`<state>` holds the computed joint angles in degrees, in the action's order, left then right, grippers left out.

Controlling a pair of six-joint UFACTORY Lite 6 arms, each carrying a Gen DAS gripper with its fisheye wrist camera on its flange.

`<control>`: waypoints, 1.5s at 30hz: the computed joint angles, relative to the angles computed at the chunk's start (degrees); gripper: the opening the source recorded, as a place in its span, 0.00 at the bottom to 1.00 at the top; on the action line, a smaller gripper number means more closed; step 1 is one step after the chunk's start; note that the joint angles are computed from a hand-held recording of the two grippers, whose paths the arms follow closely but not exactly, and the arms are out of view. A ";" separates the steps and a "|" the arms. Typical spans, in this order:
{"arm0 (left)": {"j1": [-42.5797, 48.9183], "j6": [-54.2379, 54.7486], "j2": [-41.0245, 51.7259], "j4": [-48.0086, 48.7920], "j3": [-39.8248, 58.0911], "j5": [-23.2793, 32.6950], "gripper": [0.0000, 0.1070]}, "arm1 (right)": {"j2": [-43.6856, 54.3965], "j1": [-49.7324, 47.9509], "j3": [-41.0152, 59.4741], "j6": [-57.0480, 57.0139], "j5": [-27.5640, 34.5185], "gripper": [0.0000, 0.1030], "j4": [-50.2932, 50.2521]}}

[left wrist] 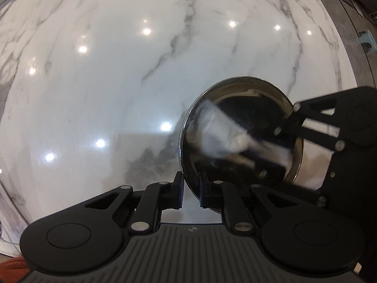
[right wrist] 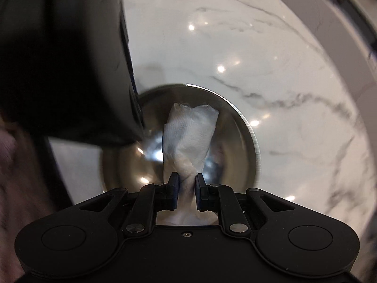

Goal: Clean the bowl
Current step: 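Wipe the cloth along the bowl's inner wall with the right gripper while the left gripper holds the bowl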

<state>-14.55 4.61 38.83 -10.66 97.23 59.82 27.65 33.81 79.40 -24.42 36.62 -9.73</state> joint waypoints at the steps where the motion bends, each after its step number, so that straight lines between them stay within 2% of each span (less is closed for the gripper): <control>1: 0.08 0.15 -0.03 0.10 0.09 0.12 0.10 | -0.26 -0.10 -0.38 -0.05 -0.33 0.11 0.18; 7: 1.17 0.11 -0.09 -1.66 -0.54 0.07 0.11 | -0.72 -2.63 -0.56 -2.55 -0.49 0.12 6.41; 11: 2.72 0.88 -0.86 -4.77 -2.81 0.72 0.17 | -0.19 -4.92 0.58 -4.74 0.70 0.12 12.00; 14: 3.32 1.00 -1.19 -6.85 -4.34 0.97 0.21 | -0.41 -4.97 0.41 -4.59 0.72 0.12 12.46; 21: 2.68 2.56 -2.26 -8.67 -6.40 0.05 0.21 | -1.29 -3.72 -0.36 -1.86 0.72 0.12 10.51; 25: 3.14 2.75 -2.10 -8.37 -6.05 -0.21 0.16 | -1.26 -3.65 0.17 0.22 1.98 0.13 11.37; 34: 2.56 1.85 -2.36 -7.24 -6.22 -0.98 0.14 | 1.20 -8.45 3.52 -7.90 10.69 0.13 31.83; 39: 1.29 1.76 -2.64 -5.01 -5.90 -1.26 0.14 | 0.41 -5.64 3.14 -6.30 10.01 0.12 26.90; 45: 0.95 2.34 -2.44 -3.71 -4.57 -0.39 0.14 | -2.50 -0.41 0.56 -1.15 7.04 0.12 12.11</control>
